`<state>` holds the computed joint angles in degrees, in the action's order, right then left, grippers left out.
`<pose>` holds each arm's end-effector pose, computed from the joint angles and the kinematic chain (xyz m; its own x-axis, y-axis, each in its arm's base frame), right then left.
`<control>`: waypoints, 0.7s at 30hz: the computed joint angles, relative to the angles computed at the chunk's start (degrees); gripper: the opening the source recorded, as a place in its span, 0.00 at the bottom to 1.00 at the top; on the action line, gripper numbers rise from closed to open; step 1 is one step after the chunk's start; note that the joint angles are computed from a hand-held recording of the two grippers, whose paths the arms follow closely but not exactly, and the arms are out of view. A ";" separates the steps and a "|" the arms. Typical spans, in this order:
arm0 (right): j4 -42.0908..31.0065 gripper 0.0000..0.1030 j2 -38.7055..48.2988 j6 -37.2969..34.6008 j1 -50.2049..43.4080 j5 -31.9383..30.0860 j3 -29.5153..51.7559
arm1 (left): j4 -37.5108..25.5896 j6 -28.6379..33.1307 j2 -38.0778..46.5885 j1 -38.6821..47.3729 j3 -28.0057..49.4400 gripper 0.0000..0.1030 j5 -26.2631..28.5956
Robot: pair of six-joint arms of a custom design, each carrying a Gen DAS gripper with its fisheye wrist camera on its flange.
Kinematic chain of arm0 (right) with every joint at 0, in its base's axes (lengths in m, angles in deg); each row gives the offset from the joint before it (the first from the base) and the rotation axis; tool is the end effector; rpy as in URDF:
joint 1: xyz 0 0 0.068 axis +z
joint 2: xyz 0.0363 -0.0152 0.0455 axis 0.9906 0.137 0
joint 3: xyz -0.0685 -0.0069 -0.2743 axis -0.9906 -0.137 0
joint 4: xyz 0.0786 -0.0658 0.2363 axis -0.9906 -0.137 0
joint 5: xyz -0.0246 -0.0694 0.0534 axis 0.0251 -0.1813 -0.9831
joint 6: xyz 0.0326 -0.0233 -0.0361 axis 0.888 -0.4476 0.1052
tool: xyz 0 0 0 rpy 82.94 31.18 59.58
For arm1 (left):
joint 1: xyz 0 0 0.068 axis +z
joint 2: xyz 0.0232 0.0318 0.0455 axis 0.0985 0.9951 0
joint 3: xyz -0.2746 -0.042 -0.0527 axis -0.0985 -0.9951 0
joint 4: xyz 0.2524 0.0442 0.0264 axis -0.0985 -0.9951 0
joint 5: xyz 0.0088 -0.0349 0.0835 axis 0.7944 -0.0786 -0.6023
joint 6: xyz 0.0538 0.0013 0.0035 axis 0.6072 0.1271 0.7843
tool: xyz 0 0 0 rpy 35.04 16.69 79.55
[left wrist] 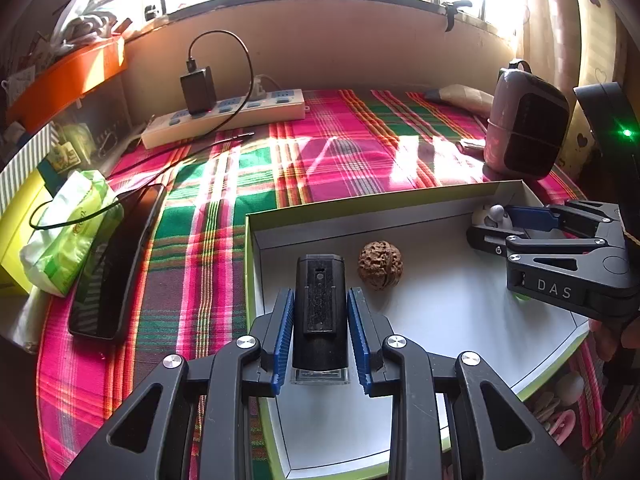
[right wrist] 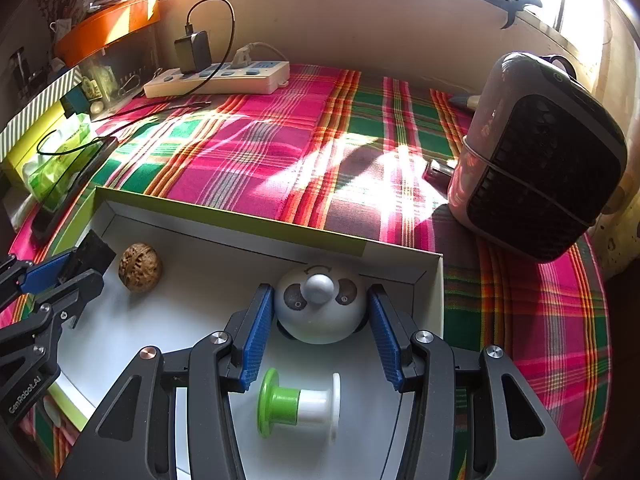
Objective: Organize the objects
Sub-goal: 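Lower and release the black flashlight in the tray while the right gripper releases the white toy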
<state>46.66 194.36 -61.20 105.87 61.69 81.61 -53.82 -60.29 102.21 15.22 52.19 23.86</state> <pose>0.3138 0.1335 0.1270 -0.7865 -0.2309 -0.5729 -0.2568 0.9658 -0.0367 0.2703 0.0374 0.1313 -0.7410 0.1474 -0.6551 0.1912 0.9815 0.0046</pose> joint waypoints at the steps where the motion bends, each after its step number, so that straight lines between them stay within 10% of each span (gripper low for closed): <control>1: -0.01 0.48 0.01 0.01 0.06 0.04 -0.01 | -0.16 -0.04 0.03 0.08 0.12 0.24 0.08; 21: -0.10 0.50 0.22 0.67 0.17 0.14 0.18 | -0.58 -0.13 0.53 0.08 0.73 0.26 0.36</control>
<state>46.57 194.58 -60.53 106.04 61.84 81.79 -54.40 -60.42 102.74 15.31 52.92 24.22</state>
